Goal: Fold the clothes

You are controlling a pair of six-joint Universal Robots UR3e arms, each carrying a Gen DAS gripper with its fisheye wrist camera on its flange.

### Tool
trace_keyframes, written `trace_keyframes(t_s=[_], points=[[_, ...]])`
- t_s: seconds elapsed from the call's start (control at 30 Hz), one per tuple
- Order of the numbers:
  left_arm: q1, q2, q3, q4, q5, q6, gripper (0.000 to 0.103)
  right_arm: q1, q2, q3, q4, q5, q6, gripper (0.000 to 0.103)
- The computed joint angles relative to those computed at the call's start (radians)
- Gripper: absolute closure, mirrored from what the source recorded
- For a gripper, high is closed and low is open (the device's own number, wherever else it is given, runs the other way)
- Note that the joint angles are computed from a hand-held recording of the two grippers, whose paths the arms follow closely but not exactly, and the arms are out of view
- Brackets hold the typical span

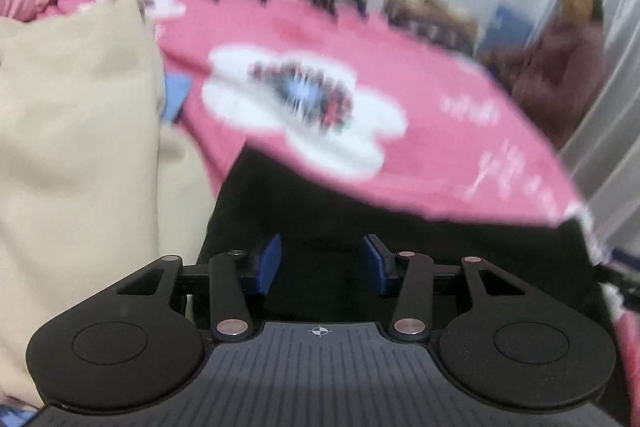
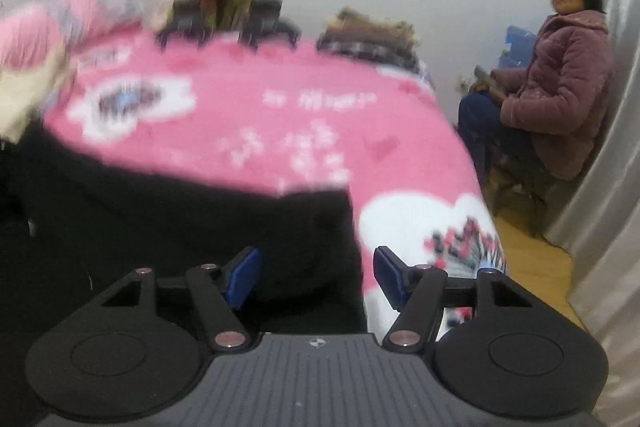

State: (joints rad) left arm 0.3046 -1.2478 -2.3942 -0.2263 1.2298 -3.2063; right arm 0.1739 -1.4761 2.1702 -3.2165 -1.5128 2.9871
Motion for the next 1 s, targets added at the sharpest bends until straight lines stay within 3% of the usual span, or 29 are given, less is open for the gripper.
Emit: trace_keyframes(t_s=[0.1, 0.17, 0.27, 0.33, 0.37, 0.4, 0.43, 0.47, 0.53, 0.6, 0.77, 0.83, 0.9, 0.93, 1.0], points=[[-0.026, -0.063, 0.026, 0.091, 0.066, -0.026, 0.041, -0.005, 0.095, -0.105, 0.001, -0.017, 0.064, 0.032], [0.041, -0.096, 0.040, 0.071, -0.005, -0.010, 0.033, -0.053, 0.126, -0.165, 0.093, 0.055, 0.093, 0.030], [0.094, -0.166, 0.065, 0.064, -0.017, -0.064, 0.033, -0.129, 0.174, -0.206, 0.123, 0.186, 0.118, 0.029], [0.123, -0.207, 0.071, 0.077, -0.039, -0.120, 0.038, -0.152, 0.218, -0.222, 0.094, 0.229, 0.143, 0.029], [0.145, -0.216, 0.059, 0.093, -0.085, -0.129, 0.048, -0.156, 0.240, -0.238, 0.097, 0.239, 0.151, 0.030], [0.157, -0.221, 0.066, 0.071, -0.116, -0.113, 0.071, -0.157, 0.257, -0.260, 0.121, 0.242, 0.152, 0.044], [0.165, -0.226, 0.077, 0.042, -0.143, -0.094, 0.085, -0.156, 0.269, -0.271, 0.127, 0.238, 0.155, 0.051], [0.155, -0.231, 0.095, 0.012, -0.126, -0.086, 0.095, -0.152, 0.276, -0.260, 0.094, 0.221, 0.159, 0.069], [0.144, -0.220, 0.090, 0.004, -0.075, -0.084, 0.094, -0.139, 0.296, -0.220, -0.014, 0.177, 0.159, 0.073], [0.169, -0.223, 0.063, 0.043, -0.080, -0.125, 0.091, -0.123, 0.323, -0.186, -0.112, 0.136, 0.147, 0.076], [0.234, -0.212, 0.000, 0.094, -0.143, -0.104, 0.089, -0.127, 0.321, -0.160, -0.158, 0.096, 0.158, 0.073], [0.255, -0.174, -0.009, 0.057, -0.172, -0.110, 0.084, -0.127, 0.305, -0.155, -0.150, 0.079, 0.128, 0.063], [0.295, -0.084, -0.019, -0.022, -0.195, -0.144, 0.078, -0.126, 0.289, -0.150, -0.154, 0.034, 0.134, 0.043], [0.283, -0.022, -0.032, -0.025, -0.142, -0.188, 0.075, -0.115, 0.282, -0.150, -0.166, -0.035, 0.170, 0.043], [0.156, 0.028, -0.044, 0.090, 0.084, -0.238, 0.072, -0.095, 0.265, -0.158, -0.171, -0.168, 0.239, 0.041]])
